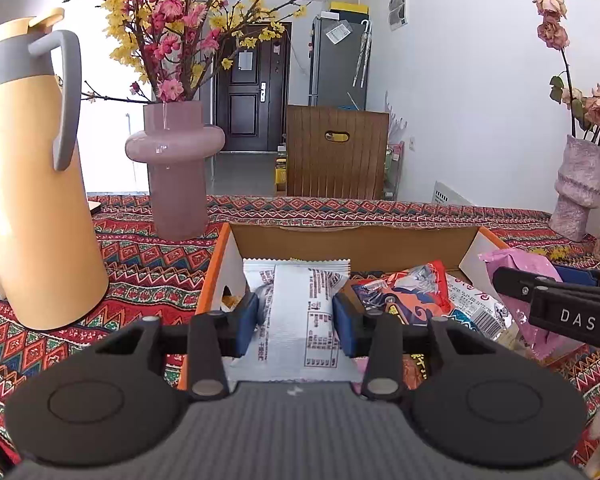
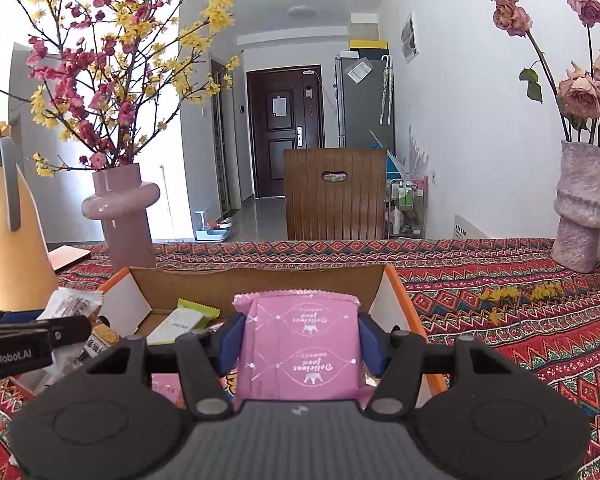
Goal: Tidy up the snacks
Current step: 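Carry both packets over the cardboard box and open both grippers, then move both open grippers back from the box to the snack heap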
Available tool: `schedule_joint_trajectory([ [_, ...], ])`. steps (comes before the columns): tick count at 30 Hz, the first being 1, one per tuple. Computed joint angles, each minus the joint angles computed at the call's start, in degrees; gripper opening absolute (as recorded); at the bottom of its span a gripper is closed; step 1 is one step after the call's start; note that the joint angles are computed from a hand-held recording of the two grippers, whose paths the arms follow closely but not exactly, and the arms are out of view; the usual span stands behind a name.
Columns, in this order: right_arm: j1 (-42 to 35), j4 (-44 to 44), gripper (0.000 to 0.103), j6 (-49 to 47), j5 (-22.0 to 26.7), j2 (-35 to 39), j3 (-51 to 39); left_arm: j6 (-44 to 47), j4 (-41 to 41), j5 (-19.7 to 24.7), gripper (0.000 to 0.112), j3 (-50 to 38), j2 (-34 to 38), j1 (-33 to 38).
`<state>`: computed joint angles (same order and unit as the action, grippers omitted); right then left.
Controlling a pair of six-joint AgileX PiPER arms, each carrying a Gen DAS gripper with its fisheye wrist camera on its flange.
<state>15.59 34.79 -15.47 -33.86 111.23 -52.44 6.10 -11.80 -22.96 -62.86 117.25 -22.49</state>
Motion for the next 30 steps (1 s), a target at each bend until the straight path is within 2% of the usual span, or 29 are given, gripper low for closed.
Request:
schedule_joint_trajectory([
  [3, -0.38, -0.36, 0.059, 0.51, 1.11, 0.39, -0.30, -1.44, 1.27, -0.66, 0.046, 0.50, -0.05, 0.24],
  [4, -0.28, -0.23, 0.060, 0.83, 0.57, 0.30, 0.07, -2.17, 1.83, -1.53, 0.057, 1.15, -0.33, 0.30],
  [5, -0.29, -0.41, 0.063, 1.42, 0.02, 0.04, 0.54, -1.94, 1.16, -2.95, 0.076, 1.97, -0.62, 0.18],
  [7, -0.44, -1.69, 0.094, 3.68, -1.66, -0.52, 1.87, -0.70, -1.22, -6.54, 0.097, 3.65, -1.09, -0.28],
  [9, -0.67, -3.33, 0.103, 6.42, -3.30, -1.08, 3.24, -2.51, 0.08, -8.74, 0.101, 5.30, -1.93, -0.11],
  [10, -0.87, -4.13, 0.103, 7.39, -3.46, -1.24, 3.55, -3.25, 0.46, -9.18, 0.103, 5.58, -2.10, 0.01],
  [22, -0.90, -3.74, 0.103, 6.85, -2.76, -1.86, 3.56, -2.28, -1.82, -8.21, 0.103, 5.85, -3.36, -0.51],
  [30, 1.12, -0.71, 0.103, 3.82, -3.85, -7.60, 7.91, -1.32, -3.18, -8.99, 0.103, 10.70, -9.12, -1.51],
])
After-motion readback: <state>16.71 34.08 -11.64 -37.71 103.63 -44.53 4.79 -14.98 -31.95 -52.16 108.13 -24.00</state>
